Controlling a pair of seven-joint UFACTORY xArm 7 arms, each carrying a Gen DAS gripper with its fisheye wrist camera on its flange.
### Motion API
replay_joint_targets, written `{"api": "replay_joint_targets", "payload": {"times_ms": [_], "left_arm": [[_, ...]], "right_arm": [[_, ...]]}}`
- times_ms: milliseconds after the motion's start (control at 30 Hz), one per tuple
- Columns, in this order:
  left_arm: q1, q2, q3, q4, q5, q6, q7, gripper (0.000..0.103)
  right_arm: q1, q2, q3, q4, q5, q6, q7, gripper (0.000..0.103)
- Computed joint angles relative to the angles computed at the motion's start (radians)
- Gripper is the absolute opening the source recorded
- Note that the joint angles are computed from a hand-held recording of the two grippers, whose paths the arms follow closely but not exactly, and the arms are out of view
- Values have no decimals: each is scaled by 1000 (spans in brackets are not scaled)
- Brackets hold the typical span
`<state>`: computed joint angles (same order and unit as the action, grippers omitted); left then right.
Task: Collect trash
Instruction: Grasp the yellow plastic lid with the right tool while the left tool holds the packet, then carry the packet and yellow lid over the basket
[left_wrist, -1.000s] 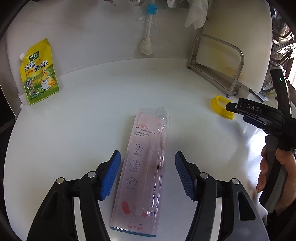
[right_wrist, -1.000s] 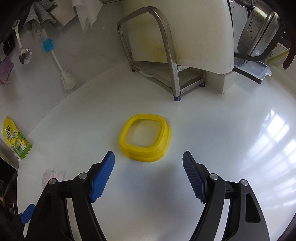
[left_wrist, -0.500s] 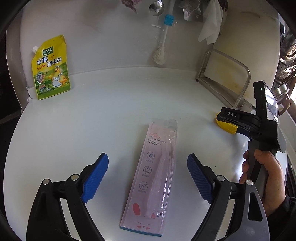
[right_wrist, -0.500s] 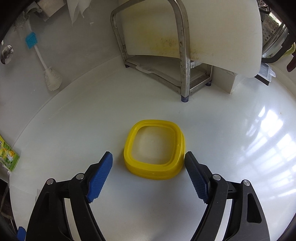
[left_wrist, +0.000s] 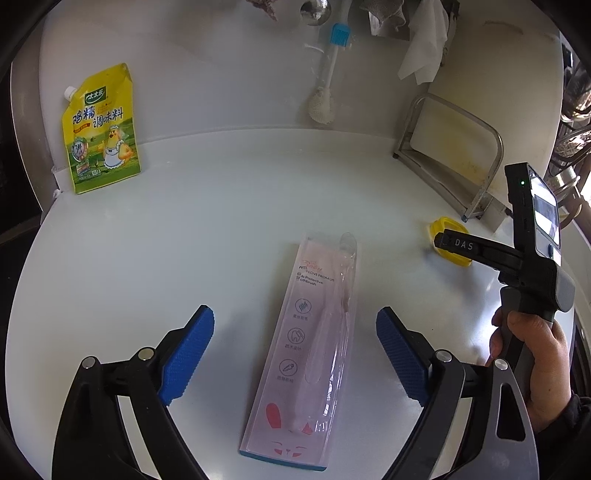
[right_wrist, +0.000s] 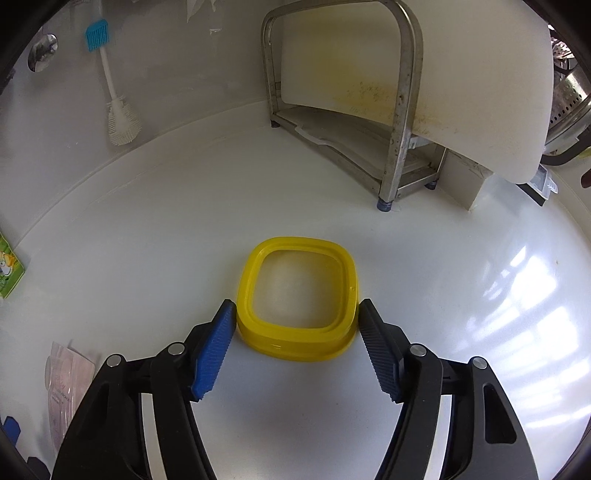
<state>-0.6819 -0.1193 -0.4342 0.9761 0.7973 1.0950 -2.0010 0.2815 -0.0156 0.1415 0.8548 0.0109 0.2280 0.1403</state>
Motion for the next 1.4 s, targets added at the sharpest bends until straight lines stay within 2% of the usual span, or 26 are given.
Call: {"api": "replay_joint_targets", "payload": {"times_ms": [133,267,433,733,767,833,933,967,1200,1400], "left_arm": [[-1,5,3,0,-2,-12,2,88],[-6,21,0,14,8,2,5,91],[-20,57,14,43,-1,19,40,94],[-38,125,59,91,-97,49,155,93],[-40,134,63,99,-105,53,173,89],[-40,120,72,76,-101,6,177,83],[-45,115,67,69,-78,5,166,64],[-47,116,66,69,-69,1,165,53],[-57,112,63,63,-55,-25,152,53],[-96,131,37,118,-12,70,121,53]], "right_arm": [[15,-56,-17,-64,168,-12,-159,65],[43,-128,-47,-140,274,-24,-272,65],[114,-215,-126,-210,434,-15,-420,65],[189,-300,-199,-267,589,-9,-576,65],[193,-306,-200,-270,600,-9,-583,65],[197,-325,-204,-282,614,-6,-595,65],[202,-361,-208,-308,623,-3,-603,65],[206,-373,-211,-316,626,-1,-606,65],[207,-457,-202,-387,576,-6,-575,65],[210,-555,-214,-460,527,30,-520,65]]}}
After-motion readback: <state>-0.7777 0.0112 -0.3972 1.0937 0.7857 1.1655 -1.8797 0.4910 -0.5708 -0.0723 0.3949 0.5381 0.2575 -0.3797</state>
